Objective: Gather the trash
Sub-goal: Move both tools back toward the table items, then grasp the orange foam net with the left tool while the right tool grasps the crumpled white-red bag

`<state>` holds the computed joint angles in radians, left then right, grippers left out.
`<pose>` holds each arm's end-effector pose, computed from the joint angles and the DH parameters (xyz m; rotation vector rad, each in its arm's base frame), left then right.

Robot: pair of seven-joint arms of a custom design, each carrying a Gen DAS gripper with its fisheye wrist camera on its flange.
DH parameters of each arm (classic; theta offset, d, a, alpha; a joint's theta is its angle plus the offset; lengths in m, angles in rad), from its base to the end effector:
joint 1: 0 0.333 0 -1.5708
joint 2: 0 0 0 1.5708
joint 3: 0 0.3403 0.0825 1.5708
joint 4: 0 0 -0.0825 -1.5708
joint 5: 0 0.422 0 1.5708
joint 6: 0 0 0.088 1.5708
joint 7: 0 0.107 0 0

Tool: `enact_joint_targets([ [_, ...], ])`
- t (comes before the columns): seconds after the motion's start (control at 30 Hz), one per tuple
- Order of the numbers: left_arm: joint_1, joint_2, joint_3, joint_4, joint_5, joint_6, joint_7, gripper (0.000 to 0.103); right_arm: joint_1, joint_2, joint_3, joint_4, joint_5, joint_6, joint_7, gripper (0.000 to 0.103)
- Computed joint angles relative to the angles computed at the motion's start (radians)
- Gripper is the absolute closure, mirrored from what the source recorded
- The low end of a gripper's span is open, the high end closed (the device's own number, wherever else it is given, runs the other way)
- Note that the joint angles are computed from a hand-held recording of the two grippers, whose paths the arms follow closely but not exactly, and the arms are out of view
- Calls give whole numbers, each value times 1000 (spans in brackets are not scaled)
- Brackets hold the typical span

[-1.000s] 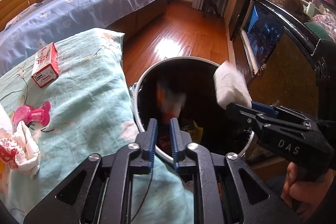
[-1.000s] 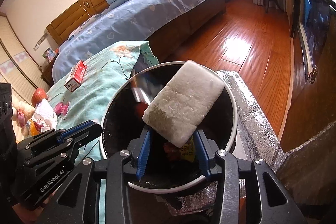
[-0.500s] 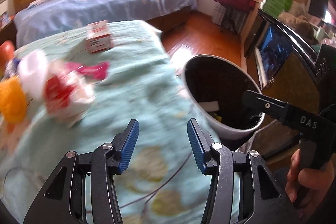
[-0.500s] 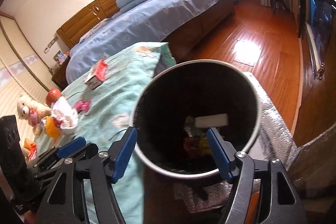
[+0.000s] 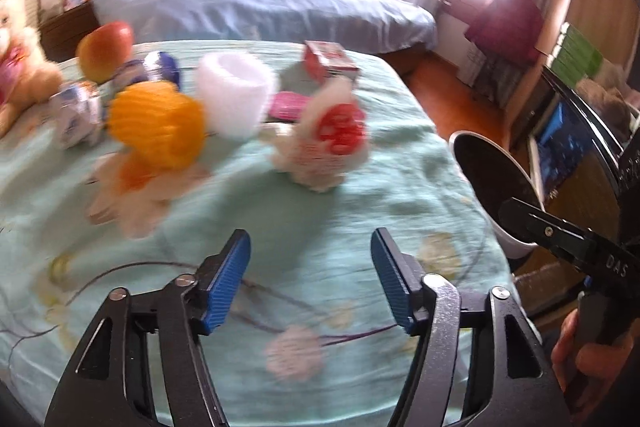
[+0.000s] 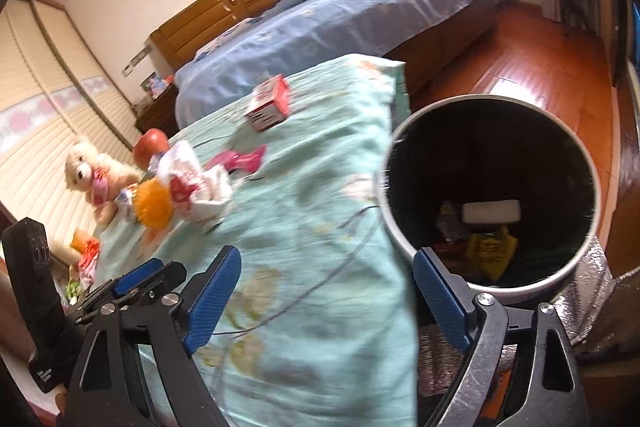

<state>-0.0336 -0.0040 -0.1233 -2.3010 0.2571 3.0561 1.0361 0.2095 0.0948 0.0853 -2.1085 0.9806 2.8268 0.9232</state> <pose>0.5769 -0.1115 0.4361 -1.9413 1.7038 -0.8568 0.6097 0.1402 0.4273 -1.7315 1.5885 -0.1554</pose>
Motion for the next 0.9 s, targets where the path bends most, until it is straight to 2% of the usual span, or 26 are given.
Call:
enact_joint_targets([
  [0.07, 13, -13, 10, -21, 29, 11, -34, 31, 6, -1, 7, -1, 8, 5, -14, 11],
  [0.37, 69, -41, 31, -62, 86, 17, -120, 25, 34, 21, 29, 23, 29, 13, -38, 9],
  [0.67, 95, -30, 47, -47, 62, 17, -86, 23, 49, 67, 51, 77, 6, 2, -34, 9],
  [0.9, 107, 16, 53, 11, 55, -8, -50, 23, 52, 124, 58, 137, -84, -16, 43, 9],
])
